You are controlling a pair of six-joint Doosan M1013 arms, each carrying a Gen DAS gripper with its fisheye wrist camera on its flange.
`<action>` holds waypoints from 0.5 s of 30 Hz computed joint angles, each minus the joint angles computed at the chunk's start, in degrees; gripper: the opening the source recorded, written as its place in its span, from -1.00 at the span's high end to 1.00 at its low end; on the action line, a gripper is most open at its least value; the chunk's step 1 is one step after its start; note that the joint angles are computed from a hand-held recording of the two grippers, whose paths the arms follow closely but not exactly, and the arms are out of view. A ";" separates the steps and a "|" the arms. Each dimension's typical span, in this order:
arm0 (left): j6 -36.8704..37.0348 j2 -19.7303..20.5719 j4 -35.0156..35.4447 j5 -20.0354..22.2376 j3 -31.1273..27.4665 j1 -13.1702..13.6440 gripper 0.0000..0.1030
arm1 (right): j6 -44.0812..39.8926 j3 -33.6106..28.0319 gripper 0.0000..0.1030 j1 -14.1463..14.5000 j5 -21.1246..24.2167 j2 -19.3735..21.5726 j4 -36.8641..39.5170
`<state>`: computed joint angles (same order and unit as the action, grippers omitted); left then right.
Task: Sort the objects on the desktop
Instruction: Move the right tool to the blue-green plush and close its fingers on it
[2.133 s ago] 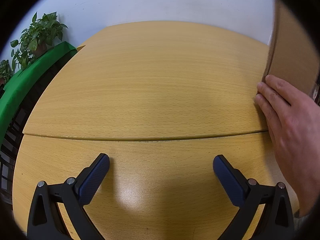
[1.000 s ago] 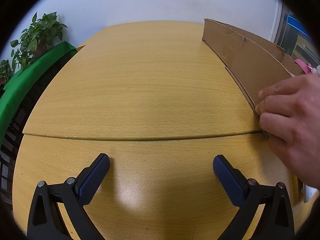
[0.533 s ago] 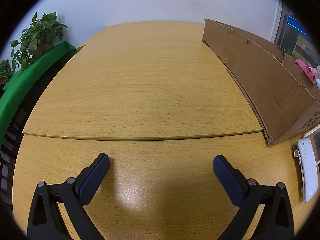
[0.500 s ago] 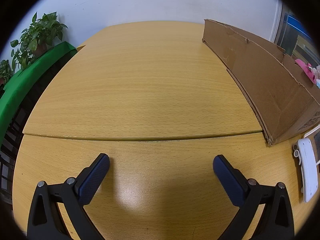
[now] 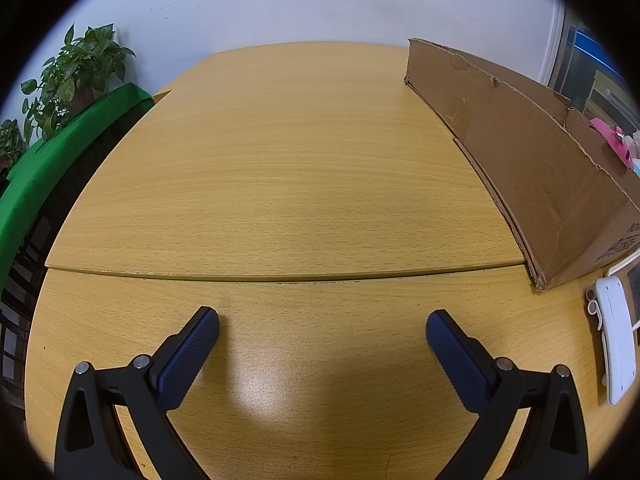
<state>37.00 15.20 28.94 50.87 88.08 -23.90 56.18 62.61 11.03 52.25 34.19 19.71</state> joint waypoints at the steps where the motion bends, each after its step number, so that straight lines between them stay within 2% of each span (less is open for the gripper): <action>1: -0.11 0.30 -0.52 1.25 -0.65 -0.01 -1.00 | 0.69 -0.29 -1.00 0.12 0.00 0.14 -0.32; 4: -3.22 0.22 0.11 4.73 -1.46 -1.38 -0.99 | 6.81 0.00 -1.00 0.87 -1.13 -0.08 -3.81; 7: -7.49 -2.30 5.64 2.06 0.19 -4.03 -0.99 | 12.12 1.68 -1.00 1.41 -1.97 -1.30 -6.21; 9: -9.12 -4.49 7.10 0.48 0.42 -6.42 -0.99 | 13.12 5.61 -1.00 1.37 -7.53 -3.95 -4.37; 10: -9.23 -5.12 6.95 -0.15 0.29 -7.21 -0.99 | 13.21 8.79 -1.00 1.64 -12.60 -6.31 -3.44; 11: -9.35 -5.78 6.69 -0.92 0.10 -8.09 -0.99 | 12.67 10.43 -1.00 1.85 -15.15 -7.70 -2.77; 13: -7.40 -7.09 3.35 -3.52 -0.60 -10.08 -0.99 | 7.02 13.28 -1.00 2.18 -17.94 -10.91 3.35; 15: -5.41 -7.70 -1.00 -5.94 -0.86 -11.60 -0.99 | -1.86 14.66 -1.00 1.95 -15.62 -13.29 14.63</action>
<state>31.58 7.50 27.94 44.93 87.22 -35.50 54.32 77.28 12.98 36.63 20.89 34.34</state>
